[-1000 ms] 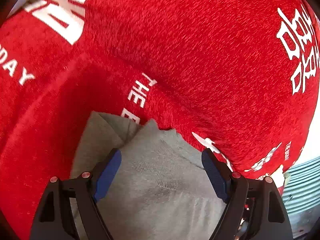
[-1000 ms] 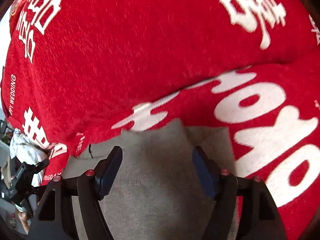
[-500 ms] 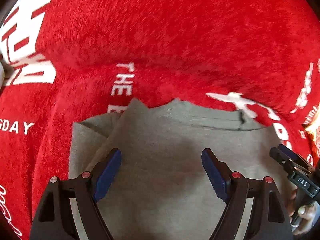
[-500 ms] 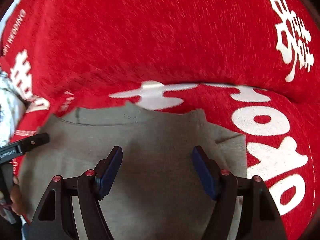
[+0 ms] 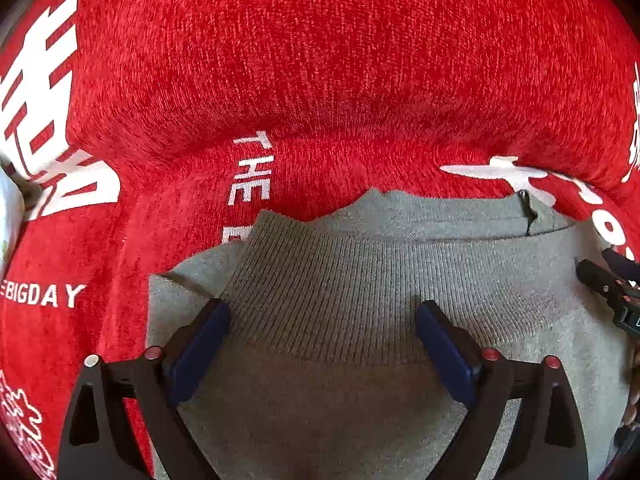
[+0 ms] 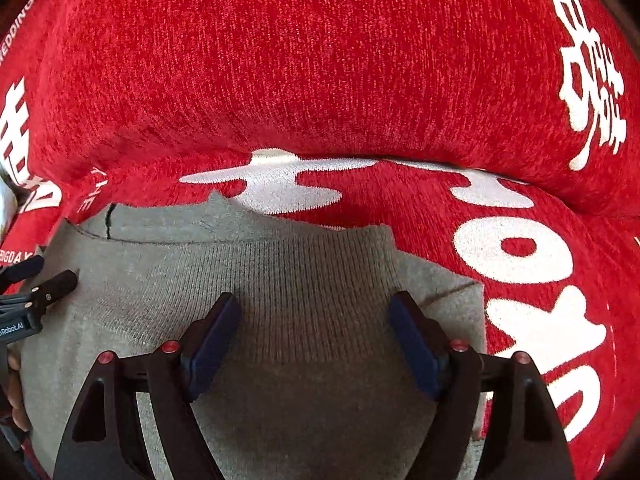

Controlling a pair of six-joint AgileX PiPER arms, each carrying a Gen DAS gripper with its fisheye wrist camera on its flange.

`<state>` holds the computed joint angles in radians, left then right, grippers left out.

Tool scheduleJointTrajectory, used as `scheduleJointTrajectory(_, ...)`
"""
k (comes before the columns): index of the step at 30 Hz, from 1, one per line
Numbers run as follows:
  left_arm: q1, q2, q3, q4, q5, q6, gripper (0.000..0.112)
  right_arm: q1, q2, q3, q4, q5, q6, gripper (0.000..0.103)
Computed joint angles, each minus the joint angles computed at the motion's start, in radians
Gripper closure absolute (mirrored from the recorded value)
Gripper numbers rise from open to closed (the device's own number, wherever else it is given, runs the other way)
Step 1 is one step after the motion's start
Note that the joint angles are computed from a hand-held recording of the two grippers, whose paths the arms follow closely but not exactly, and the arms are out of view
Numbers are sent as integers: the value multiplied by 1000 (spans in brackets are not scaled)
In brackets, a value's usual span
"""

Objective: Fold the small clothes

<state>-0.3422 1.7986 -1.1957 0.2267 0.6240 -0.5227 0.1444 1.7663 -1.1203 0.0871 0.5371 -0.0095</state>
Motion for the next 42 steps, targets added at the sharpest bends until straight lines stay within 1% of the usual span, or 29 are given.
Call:
scheduleJointTrajectory(1, 13, -5, 17, -36, -31, 34, 11, -4, 0, 3, 11, -6, -9, 22)
scheduleJointTrajectory(3, 20, -6, 25, -56, -46, 50, 11, -5, -6, 14, 10, -17, -6, 22)
scheduleJointTrajectory(7, -5, 1, 21, 2, -35, -3, 11, 23, 0, 14, -63, -24, 66, 22)
scheduleJointTrajectory(10, -8, 7, 13, 4, -26, -4, 11, 46, 14, -6, -124, -7, 125, 21)
scheduleJointTrajectory(12, -9, 8, 9, 5, -20, -4, 10, 63, 23, -25, -176, 18, 174, 21)
scheduleJointTrajectory(13, -11, 10, 5, 7, -13, -5, 10, 77, 26, -43, -213, 49, 209, 21)
scheduleJointTrajectory(15, -21, 17, -27, 16, 41, -4, 10, 104, 27, -98, -275, 153, 286, 20)
scheduleJointTrajectory(16, -32, 12, -43, 31, 74, -18, 11, 106, -9, -90, -258, 160, 306, 20)
scheduleJointTrajectory(17, -45, -13, -27, 60, 71, -56, 11, 100, -50, -60, -209, 132, 287, 20)
scheduleJointTrajectory(19, -86, -105, 55, 126, 38, -165, 11, 96, -147, 16, -115, 79, 233, 20)
scheduleJointTrajectory(21, -118, -175, 125, 139, 16, -217, 11, 126, -217, 82, -115, 81, 249, 20)
scheduleJointTrajectory(22, -157, -221, 173, 176, 17, -278, 11, 151, -249, 119, -140, 81, 274, 20)
scheduleJointTrajectory(23, -182, -246, 199, 204, 26, -314, 11, 187, -287, 166, -206, 68, 339, 20)
scheduleJointTrajectory(25, -268, -301, 263, 308, 52, -434, 11, 253, -360, 254, -343, 38, 475, 20)
scheduleJointTrajectory(26, -308, -318, 288, 359, 67, -490, 11, 278, -387, 288, -383, 30, 518, 20)
scheduleJointTrajectory(28, -372, -321, 322, 424, 95, -567, 11, 306, -411, 331, -400, 33, 549, 20)
scheduleJointTrajectory(30, -386, -309, 341, 432, 95, -589, 10, 316, -404, 345, -402, 51, 558, 20)
scheduleJointTrajectory(31, -380, -331, 371, 445, 66, -626, 10, 321, -411, 368, -422, 43, 583, 20)
scheduleJointTrajectory(32, -372, -343, 382, 430, 56, -622, 10, 321, -433, 391, -436, 26, 599, 20)
scheduleJointTrajectory(34, -358, -374, 409, 400, 36, -617, 10, 331, -483, 432, -473, 20, 643, 20)
scheduleJointTrajectory(36, -376, -401, 428, 417, 54, -632, 10, 347, -544, 472, -504, 21, 685, 20)
scheduleJointTrajectory(38, -393, -431, 443, 424, 70, -649, 10, 370, -614, 507, -530, 44, 733, 20)
scheduleJointTrajectory(41, -418, -527, 491, 426, 87, -696, 10, 418, -713, 568, -631, 92, 879, 19)
scheduleJointTrajectory(42, -427, -564, 514, 424, 84, -713, 10, 419, -751, 595, -640, 95, 900, 19)
